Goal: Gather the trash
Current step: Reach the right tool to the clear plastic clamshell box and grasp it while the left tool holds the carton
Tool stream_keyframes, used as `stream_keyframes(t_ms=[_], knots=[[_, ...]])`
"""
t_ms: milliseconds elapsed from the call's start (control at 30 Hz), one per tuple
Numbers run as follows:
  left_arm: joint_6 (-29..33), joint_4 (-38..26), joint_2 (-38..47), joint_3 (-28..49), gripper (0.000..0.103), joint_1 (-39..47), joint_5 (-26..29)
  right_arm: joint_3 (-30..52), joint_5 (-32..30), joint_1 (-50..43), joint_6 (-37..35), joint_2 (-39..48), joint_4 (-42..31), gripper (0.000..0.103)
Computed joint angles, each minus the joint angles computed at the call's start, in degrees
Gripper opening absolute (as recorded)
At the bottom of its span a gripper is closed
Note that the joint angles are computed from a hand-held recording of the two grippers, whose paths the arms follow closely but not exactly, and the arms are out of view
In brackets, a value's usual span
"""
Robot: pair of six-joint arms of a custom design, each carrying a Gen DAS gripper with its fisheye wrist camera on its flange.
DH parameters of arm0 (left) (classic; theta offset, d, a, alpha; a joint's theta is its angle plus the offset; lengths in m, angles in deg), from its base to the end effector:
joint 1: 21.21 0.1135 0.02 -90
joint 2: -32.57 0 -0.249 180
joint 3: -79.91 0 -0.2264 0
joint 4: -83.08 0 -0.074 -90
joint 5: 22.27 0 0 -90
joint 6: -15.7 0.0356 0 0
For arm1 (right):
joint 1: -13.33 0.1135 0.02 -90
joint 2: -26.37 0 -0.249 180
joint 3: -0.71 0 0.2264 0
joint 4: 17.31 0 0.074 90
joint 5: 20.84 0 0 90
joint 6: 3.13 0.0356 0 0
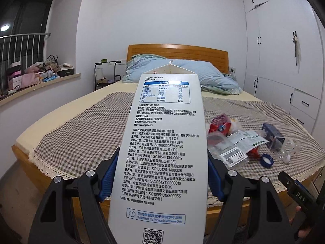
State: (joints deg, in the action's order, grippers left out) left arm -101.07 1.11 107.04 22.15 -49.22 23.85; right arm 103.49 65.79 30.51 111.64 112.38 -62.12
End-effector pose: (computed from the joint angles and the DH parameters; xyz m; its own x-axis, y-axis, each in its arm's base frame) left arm 0.1775 -0.0665 0.4650 -0.3676 -0.1722 -0.9139 -0.3732 0.9274 -0.0247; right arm 0.3014 0.0954 0.3757 -0.5521 0.2671 -0.7898 -0.1246 0.9102 0.3949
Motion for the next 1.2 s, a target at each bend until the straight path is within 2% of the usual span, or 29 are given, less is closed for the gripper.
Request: stream_keyframes(t_ms=[300,500,700,967,1200], knots=[[1.36,7.45,-3.29,-9.04,0.072,5.13,3.49,3.46,2.58,5.95,3.52,4.20,0.57,0.097],[1.48,12.59,-4.38,-14.53,0.072,7.42,3.85,5.16,3.69,8.02,5.72,6.18,1.40,0.097],[2.31,17.30,-5.85,-19.39,0.072,12.75,8.53,6.45,4.50,11.10,7.38,8.19,1.84,0.097],[4.23,20.81,-7.11,-22.51,0.072,16.41,12.16,5.77,4.65,13.53,10.91,9.95,4.82,0.097],[5.58,21.96,-6.99,-23.05,0.072,17.41,14.27,5.92,2.33,14.44,15.83,11.30,8.56,0.097]])
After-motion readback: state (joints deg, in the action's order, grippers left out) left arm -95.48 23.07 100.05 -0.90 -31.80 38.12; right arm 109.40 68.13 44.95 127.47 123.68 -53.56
